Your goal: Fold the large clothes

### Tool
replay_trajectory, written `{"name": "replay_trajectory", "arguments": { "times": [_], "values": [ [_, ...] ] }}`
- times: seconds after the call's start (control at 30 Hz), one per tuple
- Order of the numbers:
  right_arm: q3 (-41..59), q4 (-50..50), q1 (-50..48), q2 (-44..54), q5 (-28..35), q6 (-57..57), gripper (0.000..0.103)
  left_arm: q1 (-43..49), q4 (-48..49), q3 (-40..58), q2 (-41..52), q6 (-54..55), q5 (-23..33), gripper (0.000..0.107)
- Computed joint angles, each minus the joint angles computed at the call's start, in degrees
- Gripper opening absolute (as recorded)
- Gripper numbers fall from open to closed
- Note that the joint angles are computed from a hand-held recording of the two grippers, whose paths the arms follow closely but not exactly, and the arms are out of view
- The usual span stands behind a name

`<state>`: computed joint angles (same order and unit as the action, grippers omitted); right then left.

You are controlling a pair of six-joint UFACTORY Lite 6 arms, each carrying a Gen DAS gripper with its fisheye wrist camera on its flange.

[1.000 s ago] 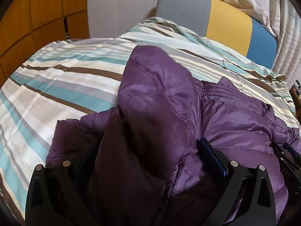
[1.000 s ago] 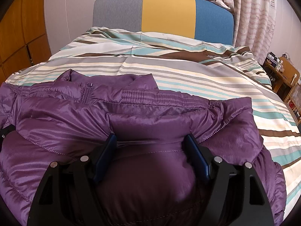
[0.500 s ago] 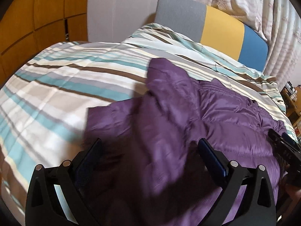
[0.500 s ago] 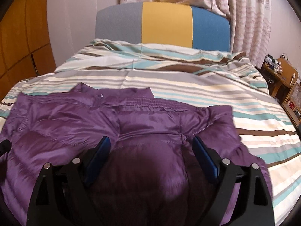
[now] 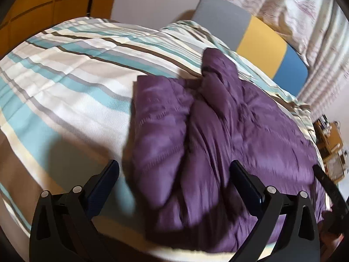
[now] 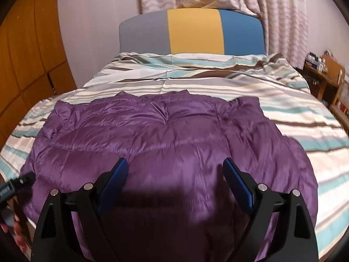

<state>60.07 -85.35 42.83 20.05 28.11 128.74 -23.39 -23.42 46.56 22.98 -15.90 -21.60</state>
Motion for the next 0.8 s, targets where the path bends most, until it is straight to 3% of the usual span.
{"name": "replay_trajectory", "arguments": {
  "times": [0.07, 0.17, 0.33, 0.4, 0.6, 0.8],
  "values": [
    [-2.77, -1.24, 0.78, -2.25, 0.29, 3.45, 0.088, -1.05, 3.06, -2.1, -1.07, -3.13, -1.36, 0.1],
    [-7.06, -3.38, 2.32, -5.85, 0.96, 8.17, 0.079, -1.8, 9.67, -4.29, -2.35, -9.95, -2.61, 0.1],
    [-13.84, -11.12, 3.75, -10.93, -0.51, 18.25, 0.049, -3.25, 9.39, -5.96, -3.79, -10.59, -3.8, 0.1],
    [-15.16, -13.03, 4.14, -11.59, -1.63, 20.47, 0.043, -2.93, 10.42, -6.18, -4.12, -11.77, -3.64, 0.1],
    [-17.01, -15.27, 6.08, -12.13, -1.8, 23.89, 0.03, -1.94, 15.43, -9.98, -5.68, -19.6, -5.47, 0.098],
    [-17.29, -16.33, 6.91, -12.39, -1.03, 25.28, 0.025, -2.45, 17.34, -11.7, -6.5, -21.61, -7.02, 0.08]
  ]
}}
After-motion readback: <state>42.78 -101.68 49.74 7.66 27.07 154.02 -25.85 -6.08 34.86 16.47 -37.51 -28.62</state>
